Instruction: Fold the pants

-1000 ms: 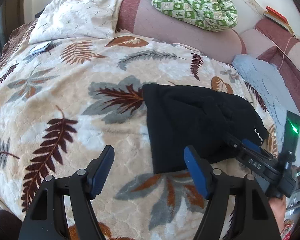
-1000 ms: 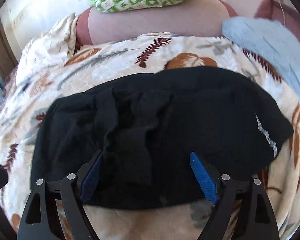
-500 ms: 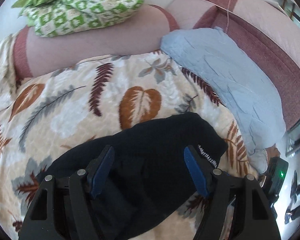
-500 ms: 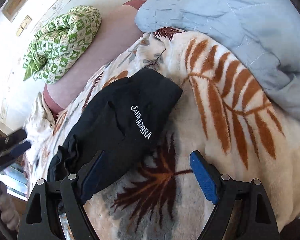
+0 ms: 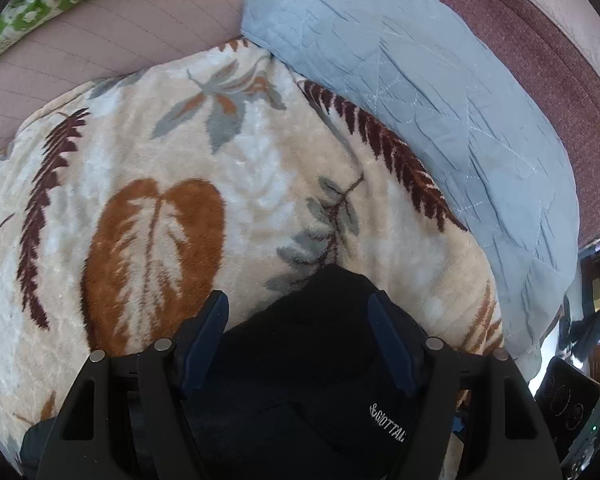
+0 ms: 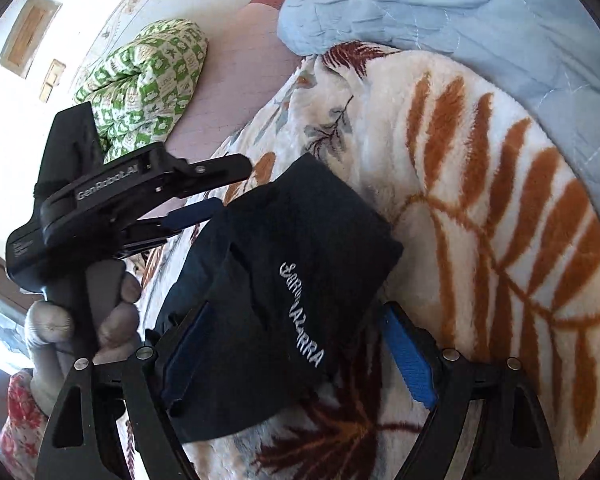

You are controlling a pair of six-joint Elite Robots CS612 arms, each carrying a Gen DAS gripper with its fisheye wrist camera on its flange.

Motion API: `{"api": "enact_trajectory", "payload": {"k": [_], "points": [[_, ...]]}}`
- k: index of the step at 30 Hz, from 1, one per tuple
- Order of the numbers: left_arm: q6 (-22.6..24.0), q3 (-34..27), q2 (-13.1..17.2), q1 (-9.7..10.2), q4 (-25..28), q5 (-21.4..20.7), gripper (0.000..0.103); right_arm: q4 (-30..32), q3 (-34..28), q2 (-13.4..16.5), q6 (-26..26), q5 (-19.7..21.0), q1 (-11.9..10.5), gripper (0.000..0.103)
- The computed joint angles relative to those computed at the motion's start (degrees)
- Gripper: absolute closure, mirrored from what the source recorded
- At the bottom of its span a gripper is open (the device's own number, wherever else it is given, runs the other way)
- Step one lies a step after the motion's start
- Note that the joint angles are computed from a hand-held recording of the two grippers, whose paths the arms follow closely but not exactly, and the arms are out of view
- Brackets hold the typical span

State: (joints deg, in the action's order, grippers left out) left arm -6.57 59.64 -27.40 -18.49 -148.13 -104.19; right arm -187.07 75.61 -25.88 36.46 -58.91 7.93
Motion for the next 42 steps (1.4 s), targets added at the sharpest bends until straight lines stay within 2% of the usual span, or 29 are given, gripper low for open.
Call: {"api": "enact_trajectory", "payload": {"k": [4, 8, 9, 10, 11, 12, 13, 14, 15, 17, 22, 28, 31, 36, 42], "points": [[6.08, -3.98, 2.09, -1.01, 5.34, 0.36, 0.031, -1.16, -0.68, 0.59, -0.90, -0.83, 0.49, 0.013], [10.17, -6.30, 3.27, -1.96, 9.55, 1.73, 0.031, -2.01, -0.70, 0.73, -2.40, -2.56, 1.01, 0.014], [11.23, -6.02, 3.16, -2.35, 9.47, 3.57, 0.033, -1.97, -0.70, 0.71, -3.05, -3.16, 1.18, 0.015], [12.22, -5.77, 3.01, -2.68, 9.47, 5.32, 0.044, -1.79, -0.75, 0.66, -3.58, -3.78, 1.35, 0.016], [12.87, -5.28, 2.72, -2.74, 9.05, 5.55, 0.059, -1.65, -0.66, 0.58, -4.05, -4.51, 1.47, 0.022], [12.93, -4.74, 2.33, -2.63, 8.48, 5.03, 0.066, -1.28, -0.61, 0.48, -4.16, -5.33, 1.58, 0.034], [12.84, -4.05, 1.87, -2.57, 7.74, 5.26, 0.074, -0.98, -0.54, 0.43, -3.69, -5.91, 1.56, 0.042], [12.83, -3.26, 1.41, -2.43, 6.79, 5.05, 0.079, -1.03, -0.36, 0.43, -2.44, -6.23, 1.39, 0.060], [12.60, -2.38, 0.90, -2.22, 5.84, 4.54, 0.080, -1.66, -0.23, 0.63, -0.36, -5.61, 1.01, 0.072], [12.22, -0.33, -0.23, -1.91, 3.44, 3.63, 0.084, -3.74, -0.41, 1.35, 3.61, -2.65, 0.23, 0.076], [9.28, 4.88, -3.35, -1.06, -3.62, 0.86, 0.086, -6.62, 0.26, 0.78, 2.17, -2.58, 0.47, 0.079], [4.76, 11.16, -7.24, 0.76, -12.02, -3.97, 0.086, -10.43, 3.14, -1.82, -3.25, -3.46, 1.23, 0.081], [2.81, 14.91, -9.36, 1.79, -16.67, -4.68, 0.086, -11.28, 4.07, -3.14, -5.40, -3.14, 2.07, 0.081], [-1.25, 21.08, -12.68, 4.20, -22.79, -5.31, 0.086, -10.82, 4.42, -4.90, -9.46, -0.92, 3.66, 0.081], [-7.15, 27.10, -14.55, 7.39, -29.71, -6.39, 0.086, -6.29, 3.30, -6.09, -16.48, 0.91, 6.45, 0.081]]}}
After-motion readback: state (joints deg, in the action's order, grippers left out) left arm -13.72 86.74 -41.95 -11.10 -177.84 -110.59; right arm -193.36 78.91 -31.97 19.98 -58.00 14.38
